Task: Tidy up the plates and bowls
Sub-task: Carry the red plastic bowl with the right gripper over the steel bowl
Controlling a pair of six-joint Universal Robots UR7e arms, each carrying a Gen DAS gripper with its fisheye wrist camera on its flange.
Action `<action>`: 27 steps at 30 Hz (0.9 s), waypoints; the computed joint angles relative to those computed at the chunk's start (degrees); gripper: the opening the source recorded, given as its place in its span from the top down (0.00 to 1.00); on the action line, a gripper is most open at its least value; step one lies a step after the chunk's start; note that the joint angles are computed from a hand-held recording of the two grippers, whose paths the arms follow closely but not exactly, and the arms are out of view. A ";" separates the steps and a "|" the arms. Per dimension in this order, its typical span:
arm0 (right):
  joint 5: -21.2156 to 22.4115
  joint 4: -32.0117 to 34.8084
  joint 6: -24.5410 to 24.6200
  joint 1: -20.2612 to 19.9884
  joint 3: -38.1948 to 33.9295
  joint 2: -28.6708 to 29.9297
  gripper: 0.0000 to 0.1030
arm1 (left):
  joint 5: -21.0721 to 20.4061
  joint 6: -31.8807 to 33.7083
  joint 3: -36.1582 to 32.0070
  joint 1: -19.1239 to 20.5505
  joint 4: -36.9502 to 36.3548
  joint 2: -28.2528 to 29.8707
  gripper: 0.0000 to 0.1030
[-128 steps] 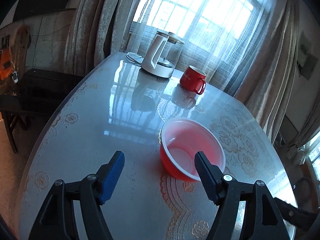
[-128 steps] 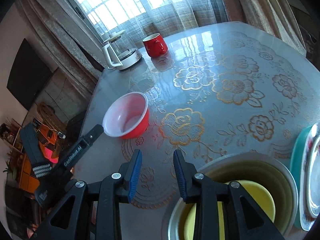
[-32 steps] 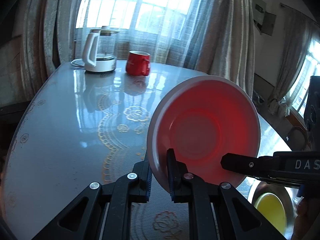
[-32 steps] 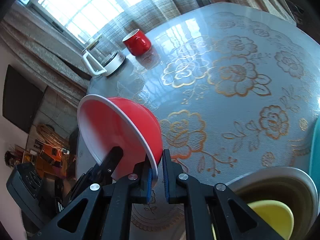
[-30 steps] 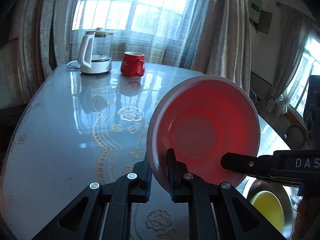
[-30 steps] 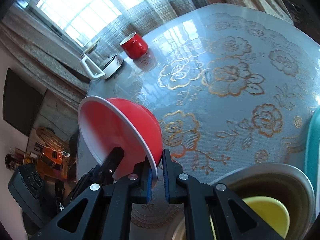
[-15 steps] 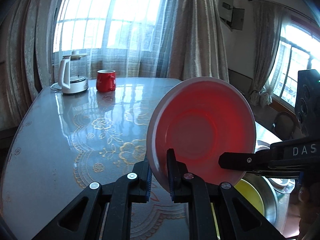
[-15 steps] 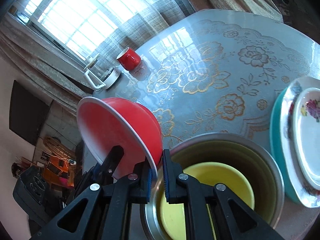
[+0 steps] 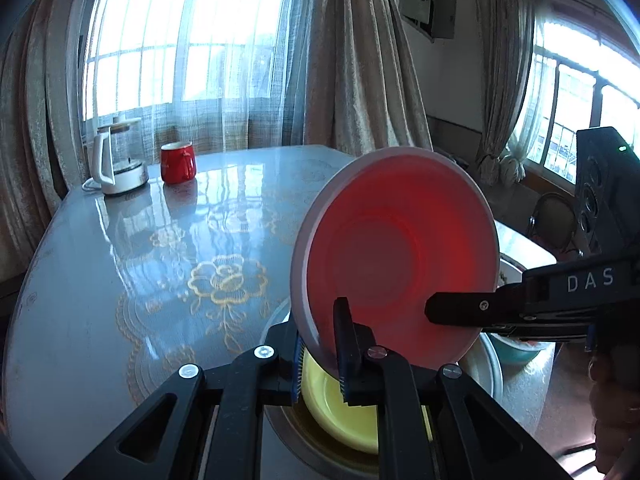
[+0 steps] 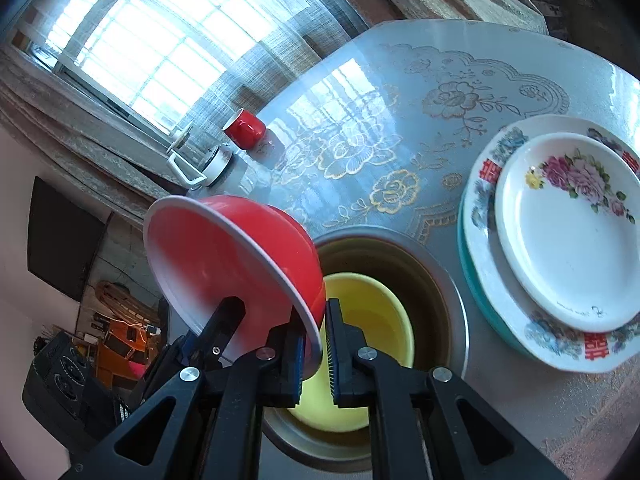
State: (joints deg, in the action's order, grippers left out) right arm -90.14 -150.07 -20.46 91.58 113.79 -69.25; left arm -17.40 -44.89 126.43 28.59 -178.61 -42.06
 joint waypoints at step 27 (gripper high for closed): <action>-0.52 6.16 -3.25 -4.87 1.66 -3.49 0.86 | -8.99 -25.72 -3.73 -0.09 32.95 -4.66 0.87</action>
State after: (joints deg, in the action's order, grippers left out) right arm -90.65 -143.92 -23.71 86.71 115.45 -72.74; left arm -26.38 -70.61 122.70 28.49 -145.66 -46.71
